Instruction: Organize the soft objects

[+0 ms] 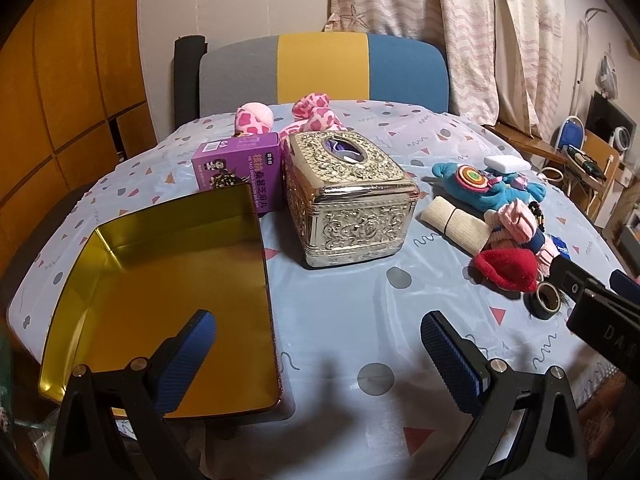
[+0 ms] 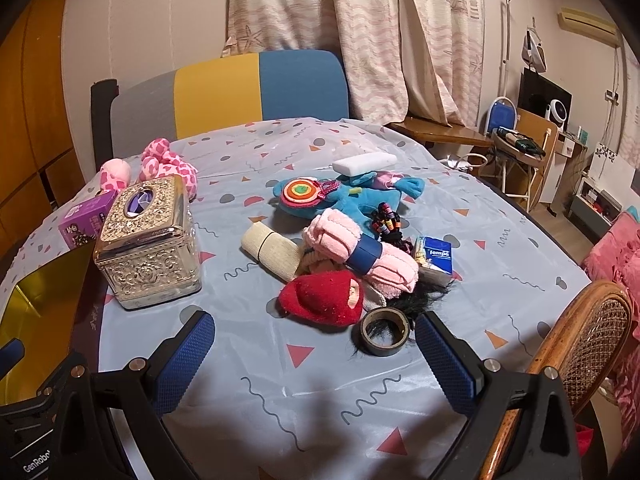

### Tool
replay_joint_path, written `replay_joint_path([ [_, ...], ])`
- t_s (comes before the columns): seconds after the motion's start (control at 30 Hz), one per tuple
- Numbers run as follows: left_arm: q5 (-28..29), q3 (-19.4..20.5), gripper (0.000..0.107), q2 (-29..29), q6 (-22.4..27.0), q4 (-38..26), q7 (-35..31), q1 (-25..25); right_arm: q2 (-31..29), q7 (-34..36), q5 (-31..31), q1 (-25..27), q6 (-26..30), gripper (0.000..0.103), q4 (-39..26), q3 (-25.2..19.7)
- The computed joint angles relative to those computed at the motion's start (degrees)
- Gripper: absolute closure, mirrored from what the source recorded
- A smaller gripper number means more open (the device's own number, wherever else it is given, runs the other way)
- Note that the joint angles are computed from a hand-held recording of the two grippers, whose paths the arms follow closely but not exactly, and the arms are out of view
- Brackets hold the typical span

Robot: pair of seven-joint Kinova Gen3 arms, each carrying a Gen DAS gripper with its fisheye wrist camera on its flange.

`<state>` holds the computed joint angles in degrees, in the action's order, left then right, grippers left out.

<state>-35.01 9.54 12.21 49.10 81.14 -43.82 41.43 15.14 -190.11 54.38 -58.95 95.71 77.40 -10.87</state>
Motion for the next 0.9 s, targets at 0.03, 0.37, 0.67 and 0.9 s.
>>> replay_joint_path([
  [0.03,0.02,0.06,0.005,0.11,0.09,-0.13,-0.19,0.02,-0.12,-0.12,-0.01,0.03,-0.01,0.001,0.12,0.02],
  [0.37,0.93,0.09,0.005,1.28,0.80,-1.63,-2.93,0.60,-1.62,-1.30,0.17,1.19,0.21,0.001,1.89,-0.34],
  [0.67,15.20,7.68,0.005,2.15,-3.04,-2.99,-17.74,-9.24,-5.88,-3.11,0.76,3.57,0.85,0.001,5.19,-1.86],
  [0.9,28.95,5.40,0.005,6.65,2.64,-11.24,-32.55,-8.48,-12.23,-7.50,-0.89,8.66,-0.03,0.000,10.15,-5.29],
])
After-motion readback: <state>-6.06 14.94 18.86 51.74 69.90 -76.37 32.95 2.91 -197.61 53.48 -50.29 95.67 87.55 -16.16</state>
